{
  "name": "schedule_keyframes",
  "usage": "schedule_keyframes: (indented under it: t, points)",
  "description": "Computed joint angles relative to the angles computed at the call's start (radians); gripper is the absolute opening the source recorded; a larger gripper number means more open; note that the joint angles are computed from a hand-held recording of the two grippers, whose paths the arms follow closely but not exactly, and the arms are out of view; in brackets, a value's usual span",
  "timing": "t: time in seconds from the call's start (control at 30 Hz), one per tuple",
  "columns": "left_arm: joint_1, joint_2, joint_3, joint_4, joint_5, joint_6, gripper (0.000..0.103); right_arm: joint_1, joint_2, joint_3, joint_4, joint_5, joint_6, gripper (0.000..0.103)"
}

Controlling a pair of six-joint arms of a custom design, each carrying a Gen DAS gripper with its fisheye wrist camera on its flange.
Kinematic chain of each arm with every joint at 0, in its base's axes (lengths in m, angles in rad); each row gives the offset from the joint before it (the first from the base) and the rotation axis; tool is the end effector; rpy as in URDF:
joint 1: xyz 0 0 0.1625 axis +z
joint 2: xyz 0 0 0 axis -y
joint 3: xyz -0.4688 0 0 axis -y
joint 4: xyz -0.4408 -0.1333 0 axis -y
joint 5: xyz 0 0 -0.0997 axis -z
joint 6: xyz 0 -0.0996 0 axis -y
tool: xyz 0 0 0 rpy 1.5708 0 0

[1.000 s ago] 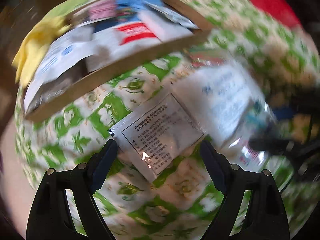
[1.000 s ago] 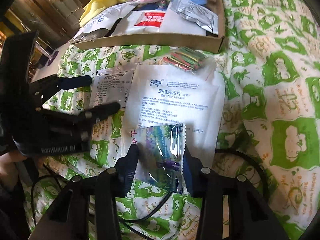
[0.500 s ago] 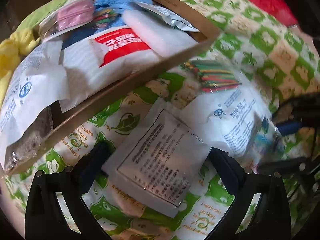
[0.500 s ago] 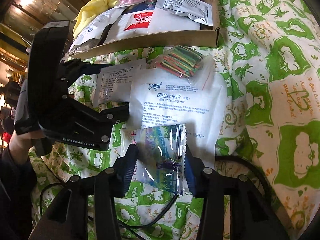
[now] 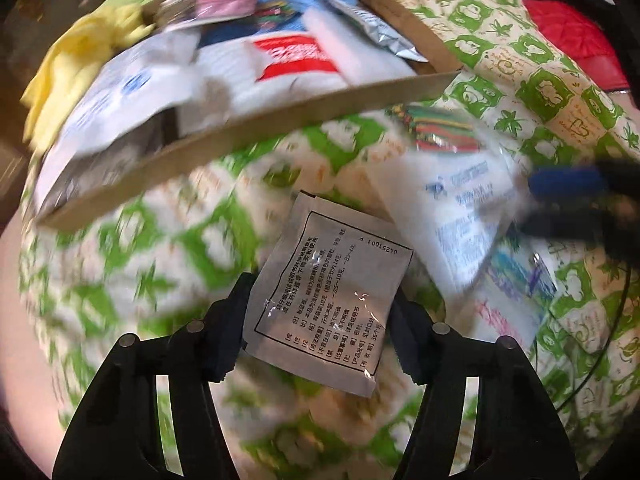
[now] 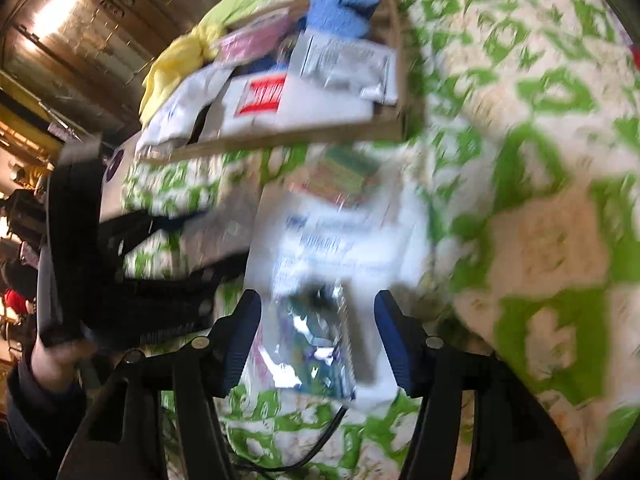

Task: Organize soft objects
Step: 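Grasp the white sachet with the left tool while the right tool grasps the colored straw bag, then lift the white sachet with the left tool while the right tool lifts the straw bag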

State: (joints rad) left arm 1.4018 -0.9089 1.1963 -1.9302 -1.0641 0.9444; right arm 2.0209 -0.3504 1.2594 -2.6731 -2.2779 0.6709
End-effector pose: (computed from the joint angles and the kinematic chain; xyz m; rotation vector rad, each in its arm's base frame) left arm 0.0417 -0.8355 0.3277 1.3745 2.2551 0.1704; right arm 0.4201 -0.7117 -0.0795 -0.3717 -2.5250 0.7099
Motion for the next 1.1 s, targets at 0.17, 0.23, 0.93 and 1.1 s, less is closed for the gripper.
schedule_keyframes:
  t: [0.17, 0.23, 0.93, 1.1]
  points:
    - [0.010, -0.043, 0.047, -0.048, 0.020, -0.034, 0.062, -0.030, 0.013, -0.095, 0.123, -0.018, 0.033, 0.060]
    - [0.016, -0.039, 0.038, -0.051, 0.019, -0.046, 0.062, -0.049, 0.020, -0.109, 0.121, 0.004, 0.045, 0.060]
    - [0.024, -0.020, 0.005, -0.097, -0.049, -0.064, 0.059, -0.030, 0.023, -0.022, -0.008, -0.128, 0.046, 0.023]
    - [0.026, -0.021, -0.010, -0.104, -0.068, -0.075, 0.059, -0.014, 0.016, 0.014, -0.063, -0.136, 0.045, 0.023]
